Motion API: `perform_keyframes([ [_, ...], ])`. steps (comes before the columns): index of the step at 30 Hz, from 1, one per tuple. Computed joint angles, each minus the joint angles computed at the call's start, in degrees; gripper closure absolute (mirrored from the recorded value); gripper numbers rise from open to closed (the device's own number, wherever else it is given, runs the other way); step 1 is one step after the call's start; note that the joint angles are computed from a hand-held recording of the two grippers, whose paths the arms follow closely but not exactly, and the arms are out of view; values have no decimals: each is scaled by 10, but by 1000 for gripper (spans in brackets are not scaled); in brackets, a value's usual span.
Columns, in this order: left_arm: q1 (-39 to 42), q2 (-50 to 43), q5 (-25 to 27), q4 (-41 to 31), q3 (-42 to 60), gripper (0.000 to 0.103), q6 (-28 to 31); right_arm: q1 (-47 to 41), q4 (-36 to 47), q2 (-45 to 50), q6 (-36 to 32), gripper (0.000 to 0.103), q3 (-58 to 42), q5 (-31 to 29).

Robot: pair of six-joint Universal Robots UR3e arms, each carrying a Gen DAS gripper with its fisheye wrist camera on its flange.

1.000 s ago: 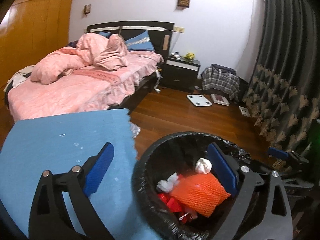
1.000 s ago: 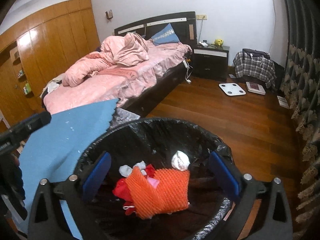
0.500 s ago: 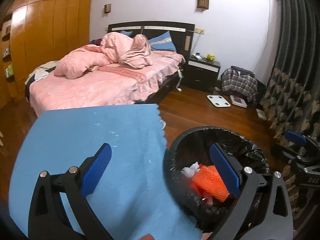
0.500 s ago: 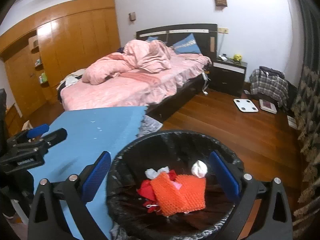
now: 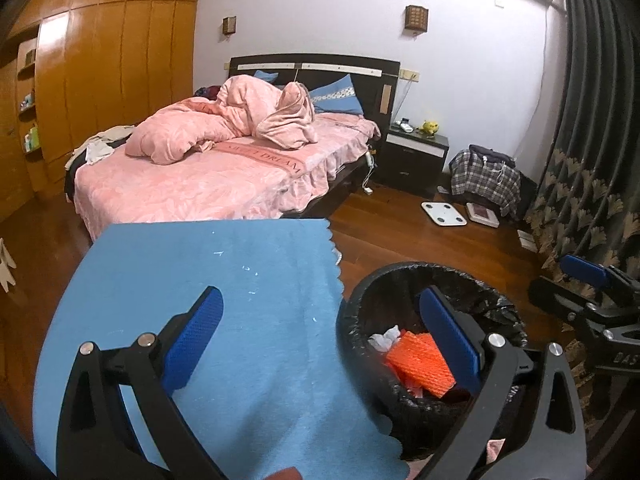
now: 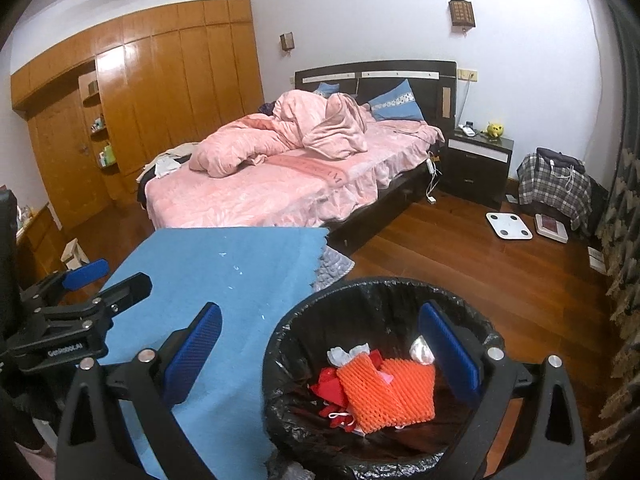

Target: Collect trash

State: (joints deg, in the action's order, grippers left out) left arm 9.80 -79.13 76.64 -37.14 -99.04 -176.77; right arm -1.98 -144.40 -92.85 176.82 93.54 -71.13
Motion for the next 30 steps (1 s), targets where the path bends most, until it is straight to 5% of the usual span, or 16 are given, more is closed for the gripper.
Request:
perform_keyframes([
  [30,-25,30,4,-3,8,6,11,-3,14,-27,0,6,-8,-6],
])
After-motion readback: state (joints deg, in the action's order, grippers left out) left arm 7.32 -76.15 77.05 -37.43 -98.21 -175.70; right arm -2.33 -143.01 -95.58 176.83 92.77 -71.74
